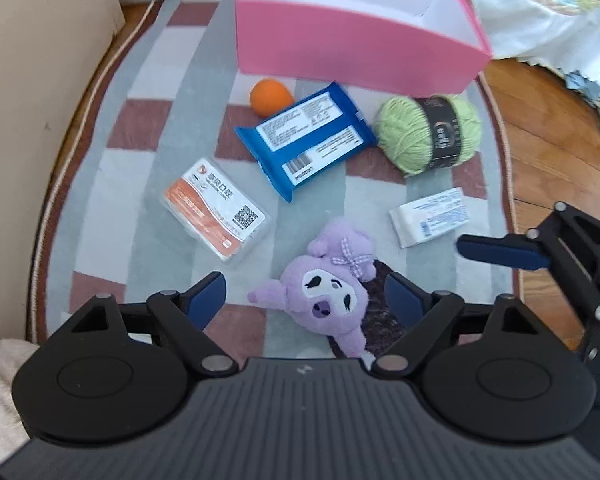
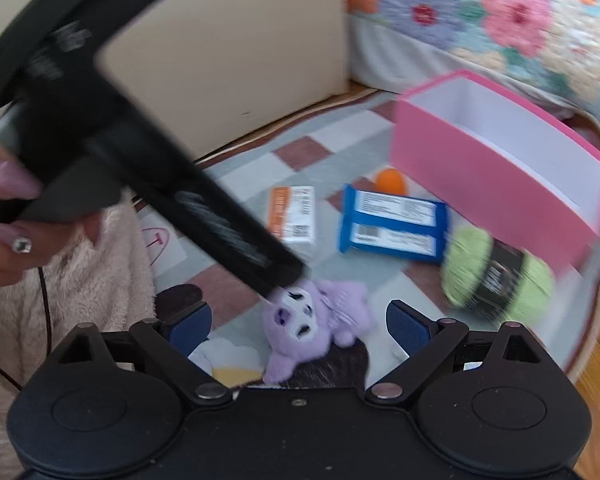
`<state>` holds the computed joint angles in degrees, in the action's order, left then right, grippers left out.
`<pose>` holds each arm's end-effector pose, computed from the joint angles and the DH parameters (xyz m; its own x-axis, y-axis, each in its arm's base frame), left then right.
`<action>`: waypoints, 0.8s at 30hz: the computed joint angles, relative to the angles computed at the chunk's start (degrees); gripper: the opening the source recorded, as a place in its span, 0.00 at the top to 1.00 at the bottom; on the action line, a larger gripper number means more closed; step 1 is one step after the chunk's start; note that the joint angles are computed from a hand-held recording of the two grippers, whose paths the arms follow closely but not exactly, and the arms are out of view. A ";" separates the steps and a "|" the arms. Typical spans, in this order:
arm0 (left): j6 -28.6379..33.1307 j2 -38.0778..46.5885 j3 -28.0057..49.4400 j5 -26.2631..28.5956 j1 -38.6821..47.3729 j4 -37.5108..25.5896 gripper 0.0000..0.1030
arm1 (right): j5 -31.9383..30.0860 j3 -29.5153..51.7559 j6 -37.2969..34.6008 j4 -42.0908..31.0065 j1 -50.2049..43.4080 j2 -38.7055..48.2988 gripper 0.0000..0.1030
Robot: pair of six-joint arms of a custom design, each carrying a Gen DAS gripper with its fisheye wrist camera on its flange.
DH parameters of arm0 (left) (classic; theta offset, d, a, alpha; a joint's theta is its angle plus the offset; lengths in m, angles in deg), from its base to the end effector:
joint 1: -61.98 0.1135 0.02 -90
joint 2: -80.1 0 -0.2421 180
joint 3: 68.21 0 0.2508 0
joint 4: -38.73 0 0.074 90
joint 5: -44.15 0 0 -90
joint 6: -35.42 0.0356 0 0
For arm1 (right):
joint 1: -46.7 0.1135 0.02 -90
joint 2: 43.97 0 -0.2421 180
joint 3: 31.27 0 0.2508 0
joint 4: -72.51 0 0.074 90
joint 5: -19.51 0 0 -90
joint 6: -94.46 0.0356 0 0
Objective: Organize objects
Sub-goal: 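Lower the left gripper onto the purple plush toy and close on it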
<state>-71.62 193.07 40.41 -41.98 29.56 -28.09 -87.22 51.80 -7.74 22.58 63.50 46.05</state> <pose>0.3363 -0.2164 0.2137 -0.9260 0.2418 -0.2899 0.2949 0.9428 -0.1557 0.3111 0.1046 0.2347 -0.6934 -0.4207 -0.5850 -0.5872 0.8005 0.1202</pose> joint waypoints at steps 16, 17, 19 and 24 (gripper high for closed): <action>-5.66 3.25 -7.33 2.92 1.32 7.83 0.39 | -1.89 -0.14 -8.43 6.95 -1.68 12.01 0.07; -5.71 3.29 -7.49 3.46 1.31 7.69 0.39 | -1.22 -0.41 -8.71 7.55 -1.42 12.30 0.07; -5.99 2.74 -8.43 3.63 0.90 8.14 0.39 | 0.00 -0.17 -9.38 7.97 -0.83 13.67 0.07; -7.03 2.75 -9.83 3.41 0.36 10.00 0.39 | 2.18 -1.32 -12.16 10.73 0.82 16.05 0.07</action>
